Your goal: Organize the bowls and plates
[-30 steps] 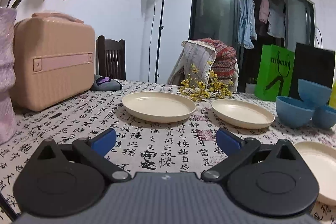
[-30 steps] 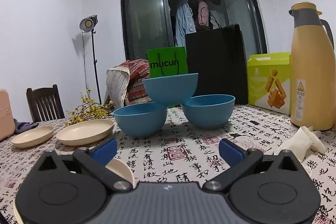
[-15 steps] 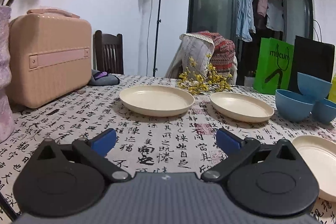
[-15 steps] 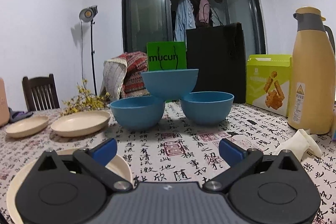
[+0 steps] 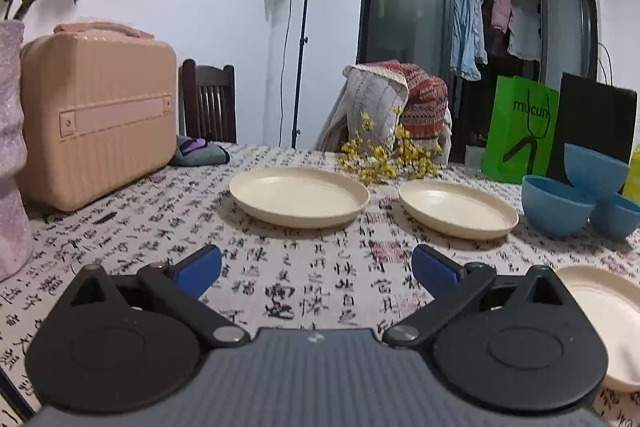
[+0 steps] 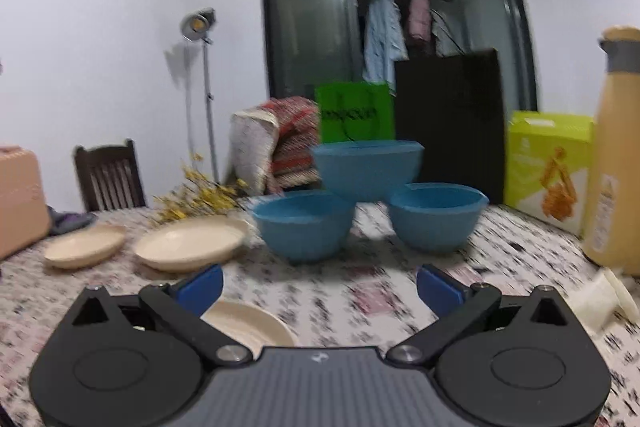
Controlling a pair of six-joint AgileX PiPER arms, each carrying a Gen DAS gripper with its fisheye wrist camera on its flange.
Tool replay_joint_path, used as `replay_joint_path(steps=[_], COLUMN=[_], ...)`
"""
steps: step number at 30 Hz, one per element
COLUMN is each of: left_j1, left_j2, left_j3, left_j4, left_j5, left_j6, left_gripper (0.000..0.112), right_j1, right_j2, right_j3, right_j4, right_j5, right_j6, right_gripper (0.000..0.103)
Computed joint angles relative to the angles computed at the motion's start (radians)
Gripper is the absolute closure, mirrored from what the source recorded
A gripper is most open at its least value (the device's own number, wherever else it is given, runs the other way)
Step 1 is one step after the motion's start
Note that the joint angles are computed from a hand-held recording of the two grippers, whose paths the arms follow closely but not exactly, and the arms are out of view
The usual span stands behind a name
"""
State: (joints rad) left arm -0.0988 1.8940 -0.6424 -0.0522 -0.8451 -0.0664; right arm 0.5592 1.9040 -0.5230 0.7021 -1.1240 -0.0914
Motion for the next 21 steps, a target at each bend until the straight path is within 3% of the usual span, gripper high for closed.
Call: replay_joint_path(steps=[6,13,21], left_j1=[0.015,0.055,0.099], left_j2=[-0.07,-0.139,-0.145], left_j3=[0.003,-0.063,-0.181], left_j4=[0.047,0.14,0.212], left_j5=[0.053,0.192,0.306], left_j6=[-0.014,-0.093,-0.162], left_gripper=[0.009,0.009,0.009], right_j1=[0.047,0.07,0.065], right_j2=[-0.039,-0.054,-0.014], right_j3=[-0.087,-0.223,-0.487], right_j4=[0.052,0.04,0.154], right_j5=[0.084,0.216,0.494], right_j6=[-0.098,-0.208,-0.373], right_gripper=[0.0,0.0,0.0])
